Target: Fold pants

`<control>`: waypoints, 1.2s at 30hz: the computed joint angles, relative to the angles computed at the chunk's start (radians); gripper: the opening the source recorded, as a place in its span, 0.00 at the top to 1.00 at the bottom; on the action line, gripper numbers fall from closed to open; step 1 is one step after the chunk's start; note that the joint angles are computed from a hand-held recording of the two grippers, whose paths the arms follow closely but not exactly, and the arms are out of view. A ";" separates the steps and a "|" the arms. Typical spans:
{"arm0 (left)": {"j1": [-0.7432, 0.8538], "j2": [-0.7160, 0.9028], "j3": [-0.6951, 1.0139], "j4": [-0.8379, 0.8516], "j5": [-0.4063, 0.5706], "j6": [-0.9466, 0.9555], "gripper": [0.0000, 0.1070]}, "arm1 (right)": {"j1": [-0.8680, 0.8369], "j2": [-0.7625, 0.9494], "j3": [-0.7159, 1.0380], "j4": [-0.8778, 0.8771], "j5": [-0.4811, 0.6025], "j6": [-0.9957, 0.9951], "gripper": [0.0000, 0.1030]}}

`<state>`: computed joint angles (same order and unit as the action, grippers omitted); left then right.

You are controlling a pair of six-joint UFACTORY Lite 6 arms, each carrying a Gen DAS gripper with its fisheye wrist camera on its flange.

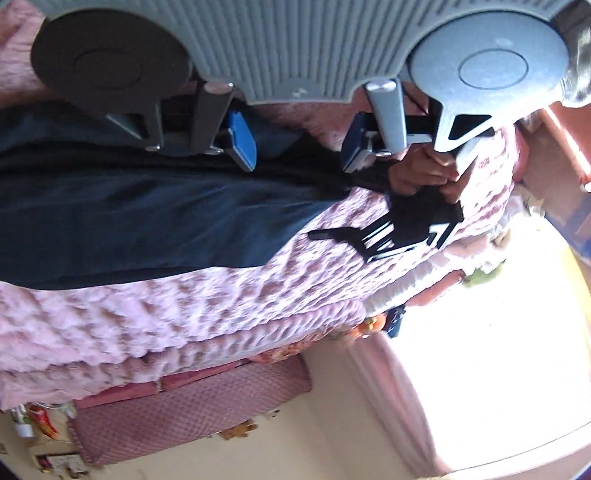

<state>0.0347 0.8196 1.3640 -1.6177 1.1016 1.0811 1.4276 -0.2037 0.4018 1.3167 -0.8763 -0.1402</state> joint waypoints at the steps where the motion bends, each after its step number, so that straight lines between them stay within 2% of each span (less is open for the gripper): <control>1: 0.004 0.011 0.005 -0.008 0.007 0.004 0.32 | -0.028 0.099 0.089 -0.026 0.034 -0.003 0.52; 6: 0.032 0.067 0.034 -0.022 0.053 -0.004 0.32 | -0.122 0.482 0.459 -0.012 0.090 -0.105 0.52; 8: 0.042 0.086 0.044 -0.030 0.074 -0.013 0.32 | -0.146 0.560 0.546 -0.021 0.088 -0.125 0.52; 10: 0.049 0.107 0.060 -0.034 0.088 -0.034 0.32 | -0.158 0.661 0.675 0.050 0.064 -0.231 0.53; 11: 0.056 0.122 0.077 -0.026 0.097 -0.051 0.33 | -0.163 0.714 0.744 0.102 0.050 -0.291 0.57; 12: 0.059 0.134 0.094 -0.018 0.105 -0.069 0.33 | -0.177 0.747 0.784 0.112 0.058 -0.310 0.76; 13: 0.062 0.147 0.111 -0.010 0.112 -0.087 0.33 | -0.188 0.771 0.819 0.111 0.077 -0.323 0.87; 15: 0.075 0.182 0.150 0.004 0.133 -0.122 0.34 | -0.193 0.825 0.908 0.171 0.084 -0.424 0.87; 19: 0.076 0.226 0.234 0.078 0.151 -0.166 0.34 | -0.201 0.869 1.018 0.311 0.130 -0.664 0.71; 21: 0.078 0.234 0.259 0.106 0.154 -0.185 0.34 | -0.208 0.848 0.984 0.257 0.163 -0.651 0.70; 22: 0.078 0.238 0.266 0.110 0.154 -0.191 0.34 | -0.215 0.802 0.916 0.168 0.197 -0.583 0.67; 24: 0.077 0.247 0.275 0.109 0.159 -0.202 0.34 | -0.231 0.664 0.768 -0.041 0.330 -0.374 0.57; 25: 0.077 0.264 0.300 0.116 0.173 -0.224 0.34 | -0.227 0.605 0.698 -0.146 0.347 -0.270 0.65; 26: 0.078 0.277 0.316 0.124 0.188 -0.245 0.34 | -0.214 0.547 0.619 -0.245 0.321 -0.165 0.66; 27: 0.079 0.289 0.334 0.131 0.197 -0.261 0.34 | -0.189 0.505 0.553 -0.303 0.253 -0.098 0.64; 28: 0.079 0.297 0.343 0.134 0.201 -0.268 0.34 | -0.150 0.441 0.467 -0.319 0.149 -0.074 0.59; 29: 0.080 0.301 0.345 0.135 0.203 -0.264 0.34 | -0.112 0.395 0.403 -0.293 0.057 -0.076 0.55; 31: 0.076 0.301 0.342 0.130 0.195 -0.256 0.34 | -0.094 0.322 0.342 -0.196 -0.001 -0.143 0.55; 32: 0.071 0.297 0.336 0.127 0.190 -0.245 0.34 | -0.103 0.293 0.325 -0.147 0.003 -0.186 0.58; 33: 0.066 0.294 0.331 0.126 0.186 -0.236 0.34 | -0.106 0.263 0.304 -0.057 -0.014 -0.243 0.65; 34: 0.063 0.292 0.329 0.127 0.184 -0.229 0.34 | -0.113 0.244 0.294 0.027 -0.032 -0.280 0.79; 36: 0.059 0.284 0.313 0.124 0.182 -0.214 0.34 | -0.130 0.195 0.249 0.130 -0.052 -0.260 0.99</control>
